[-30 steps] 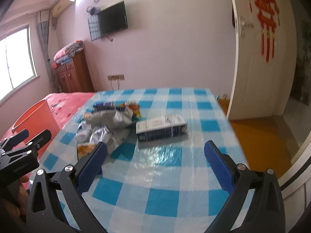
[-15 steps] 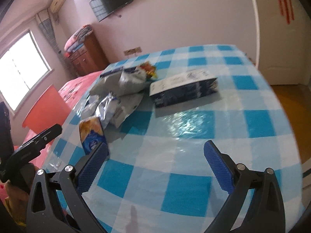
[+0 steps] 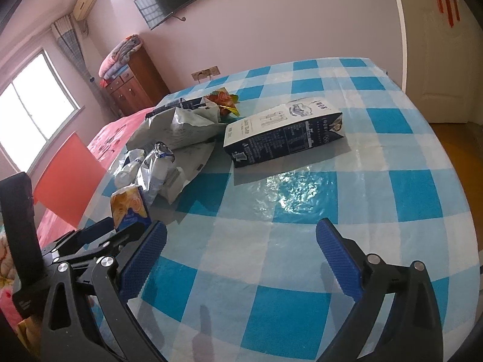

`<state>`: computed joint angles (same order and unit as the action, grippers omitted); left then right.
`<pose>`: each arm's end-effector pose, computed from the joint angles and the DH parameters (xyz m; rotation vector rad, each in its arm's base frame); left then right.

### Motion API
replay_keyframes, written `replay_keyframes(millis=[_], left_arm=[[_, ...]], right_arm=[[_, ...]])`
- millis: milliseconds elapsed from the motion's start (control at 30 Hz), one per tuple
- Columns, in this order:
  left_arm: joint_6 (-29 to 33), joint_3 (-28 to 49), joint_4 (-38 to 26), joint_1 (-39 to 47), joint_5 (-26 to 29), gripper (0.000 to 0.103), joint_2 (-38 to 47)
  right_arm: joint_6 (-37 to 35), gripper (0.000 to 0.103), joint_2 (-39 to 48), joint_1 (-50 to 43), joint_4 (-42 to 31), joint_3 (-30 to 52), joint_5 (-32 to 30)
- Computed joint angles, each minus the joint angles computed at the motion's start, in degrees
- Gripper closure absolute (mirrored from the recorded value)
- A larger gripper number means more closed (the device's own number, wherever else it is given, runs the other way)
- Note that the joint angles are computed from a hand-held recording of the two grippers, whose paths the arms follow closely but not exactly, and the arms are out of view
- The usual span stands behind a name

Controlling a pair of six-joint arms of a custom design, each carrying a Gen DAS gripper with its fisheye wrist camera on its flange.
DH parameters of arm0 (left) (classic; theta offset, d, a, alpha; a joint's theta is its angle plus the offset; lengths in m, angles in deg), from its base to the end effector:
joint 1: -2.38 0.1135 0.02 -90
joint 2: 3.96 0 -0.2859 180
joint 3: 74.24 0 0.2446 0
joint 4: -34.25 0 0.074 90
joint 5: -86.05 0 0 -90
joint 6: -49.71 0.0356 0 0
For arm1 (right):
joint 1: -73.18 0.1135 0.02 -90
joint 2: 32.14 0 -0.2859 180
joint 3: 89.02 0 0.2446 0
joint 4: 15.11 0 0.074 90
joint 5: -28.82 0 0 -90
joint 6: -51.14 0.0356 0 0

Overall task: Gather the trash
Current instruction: 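Grasp the yellow-and-blue wafer box with the left gripper while the right tool approaches the white bag, then lift the wafer box with the left gripper while the right gripper grasps the white MAGICDAY bag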

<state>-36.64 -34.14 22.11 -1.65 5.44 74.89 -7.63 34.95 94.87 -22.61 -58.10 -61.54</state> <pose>0.2233 -0.0216 0.1562 0.2356 2.4421 -0.2043 0.1722 0.0687 0.1568 0.1948 2.3724 0.4605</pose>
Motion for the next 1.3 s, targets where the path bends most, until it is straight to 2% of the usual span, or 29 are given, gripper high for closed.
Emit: replay_keyframes(millis=[167, 233, 333, 400, 700, 833, 967, 1167, 1300], left_arm=[[-0.85, 0.86, 0.65, -1.79, -3.02, 0.023, 1.78], [-1.43, 1.2, 0.81, -2.31, -3.32, 0.027, 2.48], [-1.93, 1.53, 1.0, -2.86, -3.8, 0.034, 3.16], [-2.25, 2.03, 0.81, -2.84, -3.76, 0.048, 4.09], [-1.83, 2.13, 0.68, 1.47, 1.46, 0.073, 4.78], [-0.6, 1.83, 0.14, 4.36, 4.84, 0.078, 4.57], [1.25, 1.27, -0.59, 7.23, 7.69, 0.08, 3.65], [3.34, 1.82, -2.14, 12.55, 12.53, 0.084, 2.96], [4.9, 1.95, -2.99, 15.64, 15.25, 0.087, 1.49]], right_arm=[[-0.42, 0.007, 2.06, -2.18, 2.26, 0.23, -2.58], [-0.71, 0.016, 3.47, -2.37, 3.0, 0.8, -3.02], [-0.61, 0.018, 5.79, -2.61, 4.53, 1.47, -4.81], [-0.18, 0.018, 7.27, -2.68, 5.75, 1.88, -6.46], [0.9, 0.021, 14.43, -2.37, 12.46, 5.35, -14.48], [1.9, 0.03, 19.55, -1.73, 16.12, 7.62, -17.5], [2.61, 0.032, 22.96, -1.07, 19.03, 9.93, -19.17], [2.05, 0.032, 27.56, -0.04, 18.31, 15.65, -19.15], [1.81, 0.041, 30.4, 0.33, 17.88, 18.47, -19.6]])
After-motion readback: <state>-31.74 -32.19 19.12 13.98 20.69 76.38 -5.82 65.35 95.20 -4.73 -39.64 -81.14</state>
